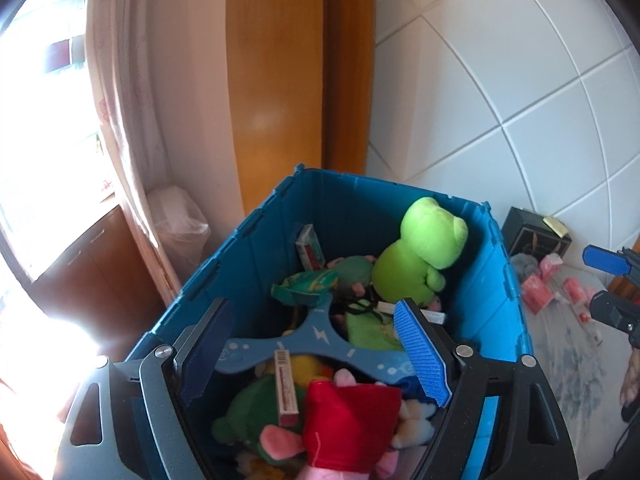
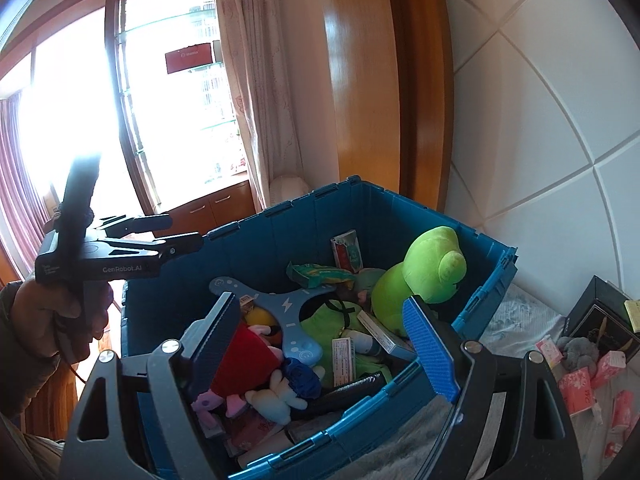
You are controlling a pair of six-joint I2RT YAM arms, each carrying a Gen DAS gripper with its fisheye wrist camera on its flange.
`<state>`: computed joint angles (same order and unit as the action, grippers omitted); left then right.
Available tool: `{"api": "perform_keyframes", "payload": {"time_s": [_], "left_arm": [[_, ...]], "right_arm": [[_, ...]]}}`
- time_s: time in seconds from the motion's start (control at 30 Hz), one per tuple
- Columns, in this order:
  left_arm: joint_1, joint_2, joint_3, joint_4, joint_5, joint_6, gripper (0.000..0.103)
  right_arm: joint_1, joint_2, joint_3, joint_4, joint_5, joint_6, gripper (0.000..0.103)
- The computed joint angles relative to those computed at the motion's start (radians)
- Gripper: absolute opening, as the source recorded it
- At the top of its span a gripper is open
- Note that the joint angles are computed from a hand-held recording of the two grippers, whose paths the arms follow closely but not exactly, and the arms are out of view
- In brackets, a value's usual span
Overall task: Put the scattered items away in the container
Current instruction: 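Withdraw both grippers from the crate back over the bed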
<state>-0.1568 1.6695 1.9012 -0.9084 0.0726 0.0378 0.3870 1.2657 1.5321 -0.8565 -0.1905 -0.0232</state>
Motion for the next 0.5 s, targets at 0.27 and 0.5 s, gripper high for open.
{"api": "perform_keyframes", "payload": {"time_s": [0.27, 0.5], "left_arm": [[-0.265, 0.068, 0.112, -0.047, -0.152, -0.071, 0.082], [-0.587, 0.271, 0.443, -0.188, -0.357, -0.204, 0.082]], "right_arm": [[-0.412, -0.192, -0.134, -0.090, -0.263, -0.154, 0.083], [-1.194, -0.062, 0.010, -0.535, -0.736, -0.789, 0.083]]}}
